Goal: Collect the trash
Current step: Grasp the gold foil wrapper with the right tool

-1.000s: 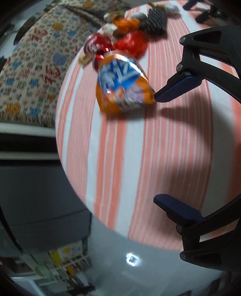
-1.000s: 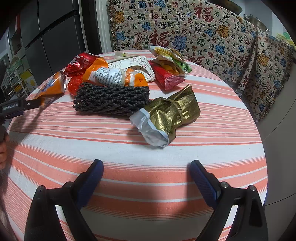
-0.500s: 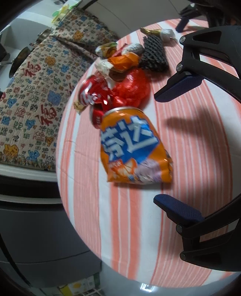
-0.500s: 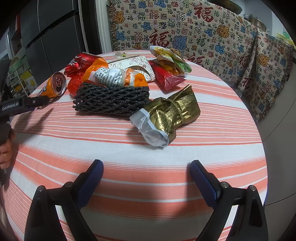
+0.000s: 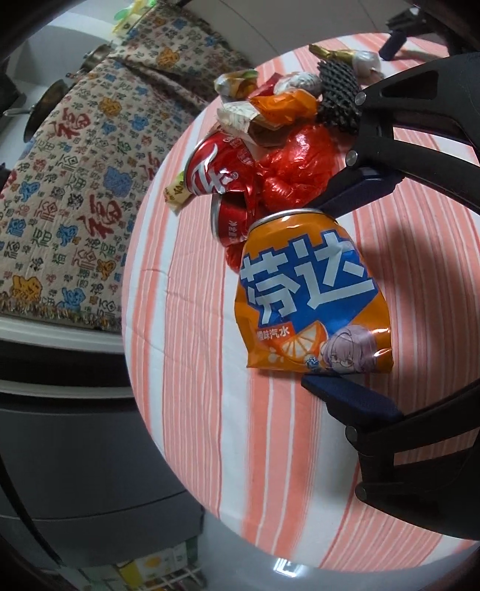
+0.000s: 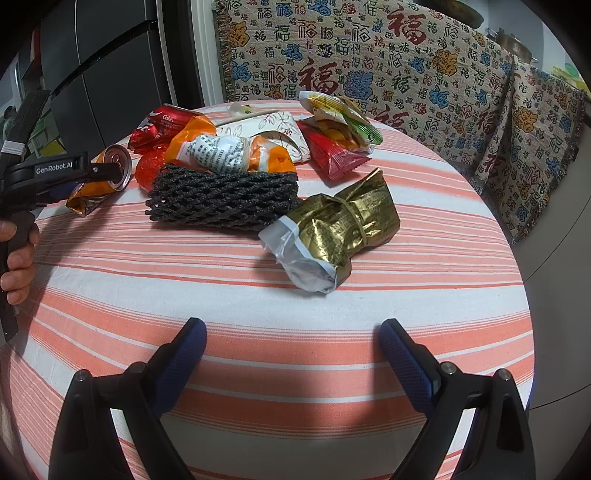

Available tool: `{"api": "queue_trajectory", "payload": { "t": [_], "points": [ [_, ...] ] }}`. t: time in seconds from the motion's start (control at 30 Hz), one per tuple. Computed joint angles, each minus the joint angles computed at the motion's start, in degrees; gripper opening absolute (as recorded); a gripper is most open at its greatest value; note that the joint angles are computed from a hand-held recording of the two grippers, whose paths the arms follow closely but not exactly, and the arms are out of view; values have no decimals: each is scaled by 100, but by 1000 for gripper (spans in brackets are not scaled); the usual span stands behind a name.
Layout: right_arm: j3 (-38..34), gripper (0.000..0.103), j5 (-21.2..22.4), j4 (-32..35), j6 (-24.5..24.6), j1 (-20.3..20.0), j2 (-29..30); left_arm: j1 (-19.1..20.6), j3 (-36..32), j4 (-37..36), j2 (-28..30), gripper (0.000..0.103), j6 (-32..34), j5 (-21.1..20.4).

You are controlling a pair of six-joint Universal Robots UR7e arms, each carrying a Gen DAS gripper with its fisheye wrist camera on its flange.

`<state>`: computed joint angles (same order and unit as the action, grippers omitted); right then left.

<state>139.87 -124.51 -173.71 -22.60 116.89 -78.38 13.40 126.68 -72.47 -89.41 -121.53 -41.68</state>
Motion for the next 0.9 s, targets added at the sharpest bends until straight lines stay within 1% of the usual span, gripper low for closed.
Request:
{"api": "queue_trajectory", "payload": {
  "t": [0.17, 0.3, 0.33, 0.4, 0.43, 0.5, 0.57, 0.67, 0.7, 0.77, 0.8, 0.83, 0.87, 0.9],
  "points": [
    [4, 97, 7, -4, -7, -7, -5, -311, 27, 293, -43, 83, -319, -39],
    [14, 97, 146, 33, 6, -75, -81, -583, -5, 376, 79, 83, -300, -220],
    [23, 97, 253, 66, 18, -122, -146, -621, -1, 363, 88, 83, -284, -266],
    [84, 96, 735, 202, 99, -358, -461, -725, 38, 293, 111, 83, -258, -389],
    [127, 96, 955, 266, 217, -491, -650, -767, 50, 273, 123, 83, -245, -436],
    [143, 96, 1126, 427, 546, -639, -896, -817, 61, 246, 136, 83, -194, -481],
    [60, 96, 1206, 510, 885, -680, -993, -837, 65, 260, 133, 83, -175, -506],
    [-192, 96, 985, 355, 1229, -501, -758, -863, 122, 194, 56, 83, -196, -493],
    [-297, 96, 922, 274, 1267, -435, -606, -871, 138, 166, 31, 83, -196, -481],
    [-537, 95, 782, 483, 1220, -389, -316, -880, 154, 140, 27, 83, -195, -482],
    [-655, 90, 672, 664, 1213, -383, -165, -894, 162, 128, 24, 83, -203, -497],
    [-692, 83, 562, 747, 1147, -401, -113, -905, 168, 100, 27, 83, -204, -505],
    [-732, 73, 318, 868, 1077, -387, -74, -917, 180, 52, 21, 83, -180, -512],
    [-712, 72, 212, 951, 977, -420, -160, -930, 194, 26, 14, 83, -140, -527]
  ]
}}
